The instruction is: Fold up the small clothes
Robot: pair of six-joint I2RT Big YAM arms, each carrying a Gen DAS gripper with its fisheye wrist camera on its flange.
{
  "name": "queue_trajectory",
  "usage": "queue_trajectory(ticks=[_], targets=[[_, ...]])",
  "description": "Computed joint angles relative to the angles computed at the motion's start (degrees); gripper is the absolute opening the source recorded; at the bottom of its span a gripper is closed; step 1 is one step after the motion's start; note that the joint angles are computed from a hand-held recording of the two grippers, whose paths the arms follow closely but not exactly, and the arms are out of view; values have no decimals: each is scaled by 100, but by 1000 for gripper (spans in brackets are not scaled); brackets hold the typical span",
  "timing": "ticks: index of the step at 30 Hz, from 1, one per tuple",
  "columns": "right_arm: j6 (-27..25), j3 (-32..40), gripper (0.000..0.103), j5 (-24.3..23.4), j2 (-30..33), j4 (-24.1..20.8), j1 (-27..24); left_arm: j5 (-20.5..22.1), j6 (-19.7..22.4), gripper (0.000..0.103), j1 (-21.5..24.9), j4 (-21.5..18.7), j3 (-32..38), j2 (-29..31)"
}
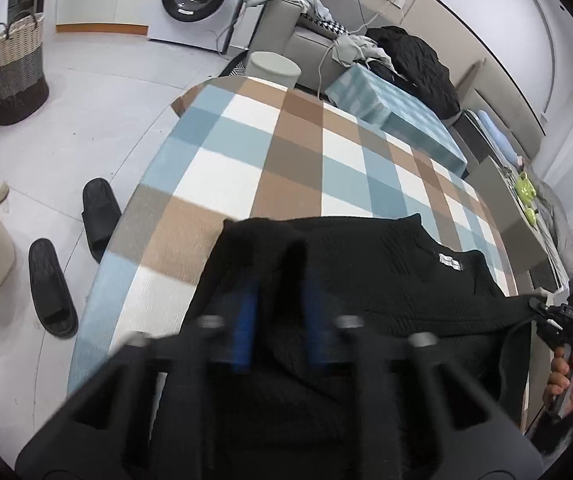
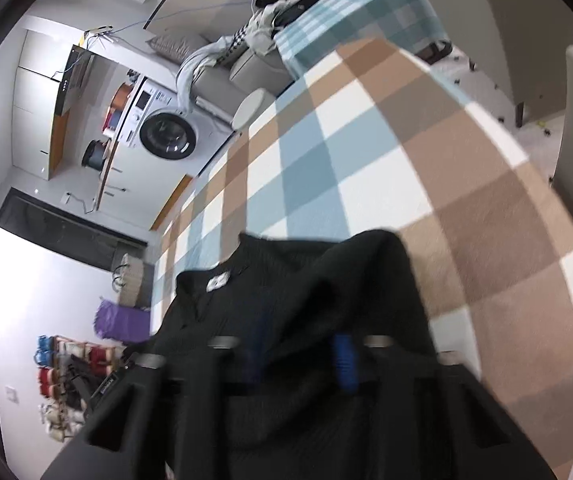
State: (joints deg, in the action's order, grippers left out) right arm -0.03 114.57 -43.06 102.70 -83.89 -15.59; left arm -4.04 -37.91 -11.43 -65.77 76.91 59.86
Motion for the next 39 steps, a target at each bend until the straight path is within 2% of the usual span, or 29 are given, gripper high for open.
queue_trajectory(ticks=[2,4,6,7,8,9,10,11,12,13,14,16,19,22,25,29,31,32,33,35,36,37,38,39], targets=[[46,74,6,-214,41,107,-23,-58,61,4,16,191,3,-23],[396,-13,6,-706,8,491,-114,-45,48,4,99,384,35,-46],[769,-11,6,-611,6,882,-109,21,-107,4,256,602,39,-69],[814,51,6,-594,58,941,-80,-26,-185,4,316,626,83,-29],[753,262,7,-460,199,746,-28,-73,-240,4,377,602,150,41],[694,427,12,-343,307,573,2,-65,-294,5,436,590,191,100],[562,737,15,53,495,254,77,-29,-402,11,524,544,244,207],[467,851,26,365,553,161,121,14,-441,19,577,498,285,270],[409,839,39,522,541,179,124,-20,-514,24,624,387,344,373],[366,762,43,683,466,292,124,-103,-562,30,643,327,361,419],[279,651,47,651,394,387,98,-124,-564,37,664,319,336,420],[5,525,49,620,279,488,58,-101,-561,41,702,294,285,408],[-401,331,51,1055,89,623,82,-64,-495,42,684,274,212,360],[-894,140,54,1527,-56,709,218,-222,-316,45,546,152,238,346],[-1166,-145,59,1876,-216,956,375,-190,-290,46,404,138,225,281],[-1581,-391,59,2261,-294,1078,623,-340,-253,52,153,83,197,158],[-1966,-700,59,2873,-437,1348,829,-374,-236,52,34,58,163,77],[-2140,-854,57,3121,-522,1473,893,-389,-236,52,-5,45,152,41],[-2332,-1046,40,3330,-611,1668,946,-420,-226,52,-62,30,128,-5],[-2467,-1170,12,3360,-676,1760,942,-499,-238,52,-144,-4,101,-76],[-2456,-1219,5,3156,-732,1814,881,-526,-231,52,-175,-14,86,-111],[-2426,-1219,4,2939,-768,1822,816,-572,-234,52,-206,-35,74,-150],[-2356,-1227,3,2589,-819,1870,722,-620,-248,52,-233,-49,63,-197],[-2186,-1304,3,1966,-925,2080,558,-652,-251,52,-242,-37,48,-236]])
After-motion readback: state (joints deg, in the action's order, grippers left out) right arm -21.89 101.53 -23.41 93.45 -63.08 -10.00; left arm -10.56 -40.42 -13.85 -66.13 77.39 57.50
